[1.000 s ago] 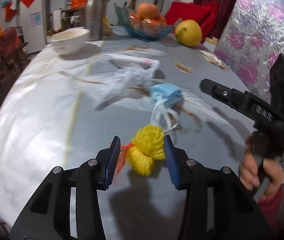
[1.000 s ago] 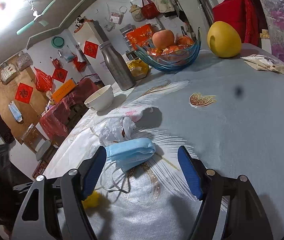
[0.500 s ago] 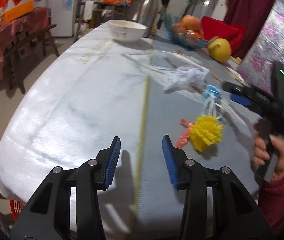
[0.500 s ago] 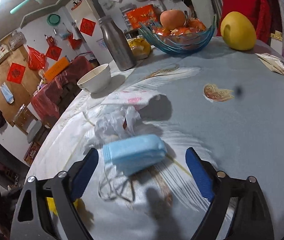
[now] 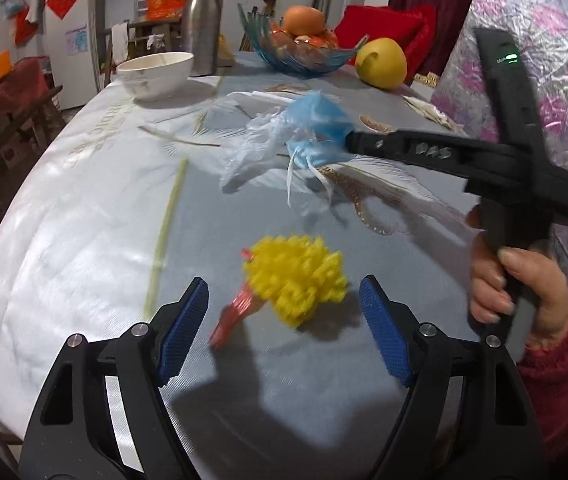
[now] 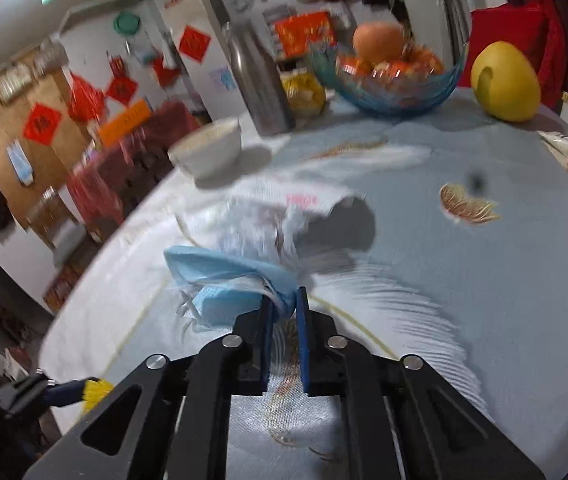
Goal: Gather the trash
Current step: 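Grasp the blue face mask with the right tool while the left grasps the yellow pompom, then carry the yellow pompom in the left tool and blue mask in the right to the wastebasket, dropping both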
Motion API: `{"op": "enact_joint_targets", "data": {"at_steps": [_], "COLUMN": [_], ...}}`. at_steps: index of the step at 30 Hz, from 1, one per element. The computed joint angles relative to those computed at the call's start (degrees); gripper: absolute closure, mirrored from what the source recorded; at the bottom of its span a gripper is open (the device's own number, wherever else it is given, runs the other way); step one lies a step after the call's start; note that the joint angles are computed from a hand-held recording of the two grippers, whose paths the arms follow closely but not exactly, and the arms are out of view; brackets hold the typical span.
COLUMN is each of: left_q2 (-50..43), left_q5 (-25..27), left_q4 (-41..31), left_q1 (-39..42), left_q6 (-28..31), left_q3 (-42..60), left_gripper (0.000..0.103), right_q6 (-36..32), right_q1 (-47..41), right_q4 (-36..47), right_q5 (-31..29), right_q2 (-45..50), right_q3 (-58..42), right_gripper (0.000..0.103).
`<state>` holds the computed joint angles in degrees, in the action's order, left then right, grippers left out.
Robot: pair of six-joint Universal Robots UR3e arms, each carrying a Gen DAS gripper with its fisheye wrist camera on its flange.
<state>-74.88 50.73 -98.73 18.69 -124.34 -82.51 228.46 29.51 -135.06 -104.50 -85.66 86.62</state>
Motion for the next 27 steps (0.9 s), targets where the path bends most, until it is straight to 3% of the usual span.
{"op": "enact_joint_targets", "data": {"at_steps": [2, 3, 4, 5, 7, 10, 13, 20, 24, 27], "left_q2": [-1.3, -1.8, -2.6, -3.5, -3.2, -0.8, 0.1, -3.8, -7.4, -10.3], "left_q5": [0.5, 0.7, 0.5, 0.2, -1.5, -4.4, -7.7, -9.3, -8.9, -8.0], "left_q4": [2.5, 3.6, 3.2, 1.3, -1.8, -5.5, -14.1, -27.7, -32.4, -32.1], "left_q1": [-1.7, -2.1, -2.2, -2.2, -0.3, 4.2, 11.8, 28.3, 38.5, 43.5], "left_q6": [-2.6, -3.7, -3.9, -3.3, -1.6, 2.0, 8.0, 16.6, 20.9, 21.8], "left_q3": [0.0, -0.1, 0.4, 1.7, 2.7, 3.7, 8.1, 18.3, 22.8, 24.3], "left_gripper": [0.029, 0.036, 0.054, 0.061, 0.065, 0.066, 0.066, 0.066, 0.066, 0.066], "right_q6": [1.1, 1.5, 1.7, 1.7, 1.5, 1.8, 1.7, 3.1, 2.8, 1.3], "right_q1": [-0.9, -1.2, -1.2, -1.1, -0.4, 0.1, 0.2, 2.7, 7.2, 10.3], "right_q4": [-1.8, -2.7, -3.1, -3.2, -3.1, -3.3, -6.1, -15.5, -15.0, -12.0], "right_q5": [0.9, 1.4, 1.5, 1.4, 0.5, -0.2, -0.2, 0.7, 0.1, 0.6], "right_q2": [-1.9, -2.5, -2.8, -2.8, -2.5, -2.8, -3.6, -3.5, 3.5, 10.4], "right_q3": [2.8, 4.0, 4.5, 4.5, 4.1, 4.4, 6.1, 7.5, -1.5, -11.9], "right_gripper": [0.092, 0.092, 0.092, 0.092, 0.092, 0.092, 0.092, 0.092, 0.092, 0.092]}}
